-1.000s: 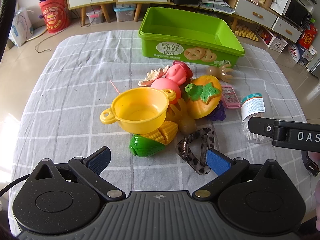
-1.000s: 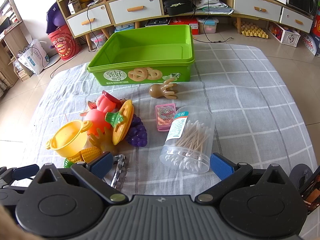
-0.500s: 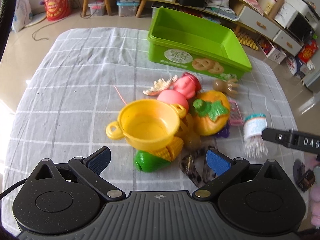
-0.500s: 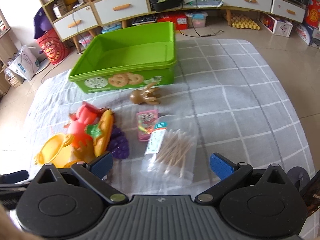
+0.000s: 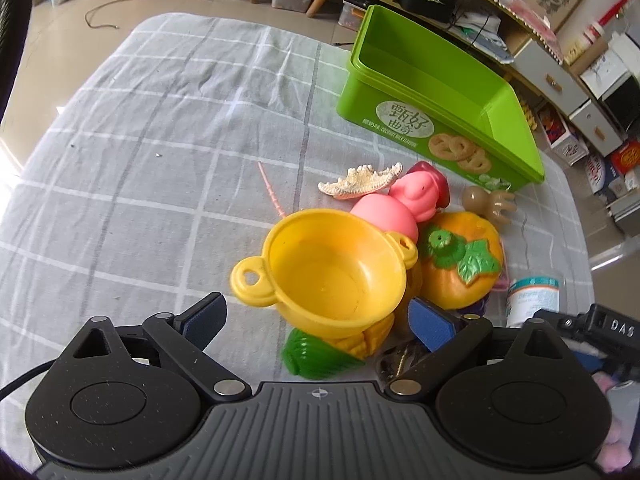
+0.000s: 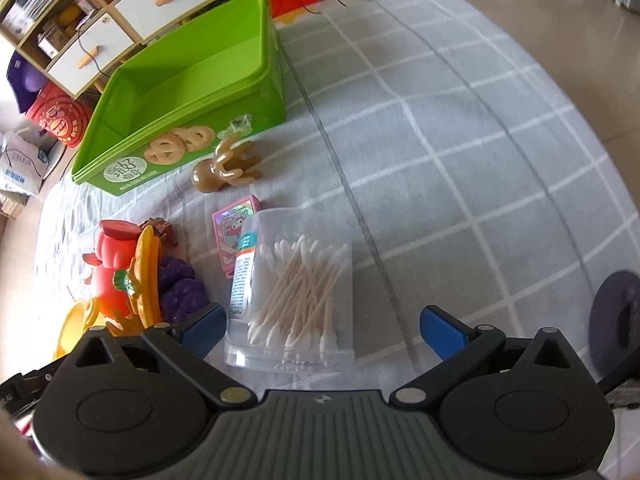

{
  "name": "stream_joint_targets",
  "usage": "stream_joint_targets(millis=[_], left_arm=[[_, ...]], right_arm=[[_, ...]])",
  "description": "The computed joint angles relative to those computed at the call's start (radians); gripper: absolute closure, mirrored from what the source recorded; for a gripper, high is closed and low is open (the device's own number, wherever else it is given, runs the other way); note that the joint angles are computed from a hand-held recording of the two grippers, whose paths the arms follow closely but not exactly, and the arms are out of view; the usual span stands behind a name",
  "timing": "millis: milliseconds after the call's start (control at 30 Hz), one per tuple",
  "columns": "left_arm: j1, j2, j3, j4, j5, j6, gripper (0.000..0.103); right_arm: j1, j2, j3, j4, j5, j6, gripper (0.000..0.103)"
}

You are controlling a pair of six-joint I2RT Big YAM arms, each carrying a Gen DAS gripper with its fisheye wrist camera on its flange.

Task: Organize rigid objects
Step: 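Grasp the yellow toy pot with the left tool while the right tool grasps the cotton swab tub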

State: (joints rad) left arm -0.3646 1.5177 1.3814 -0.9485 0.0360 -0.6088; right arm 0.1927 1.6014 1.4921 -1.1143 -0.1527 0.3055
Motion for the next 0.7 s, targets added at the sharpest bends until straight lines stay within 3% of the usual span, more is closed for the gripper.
stream_joint_targets(millis=[300,367,500,533,700], left_arm=[[-0.018,0.034,0.014,0.014,-0.048,-0.007,0.017],[-0.019,0.037,0.014,0.02,-0.043,-0.017,0.025],[-0.024,0.034,0.012,0.023,-0.056,-0.025,0.025],[-0.024,0.033,0.01,0.025,-0.057,-0.029,0.025],[-0.024,0.022,0.003,0.035,-0.066,-0.035,0.026]], right_arm=[[0.0,0.031,0.013,-0.029,-0.03,0.06,0.013],[-0.001,0.034,0.013,-0.03,-0.035,0.072,0.013],[0.001,0.04,0.012,-0.029,-0.043,0.082,0.013],[-0.004,0.04,0.01,-0.03,-0.067,0.031,0.013],[0.006,0.038,0.004,-0.022,-0.068,0.016,0.02]])
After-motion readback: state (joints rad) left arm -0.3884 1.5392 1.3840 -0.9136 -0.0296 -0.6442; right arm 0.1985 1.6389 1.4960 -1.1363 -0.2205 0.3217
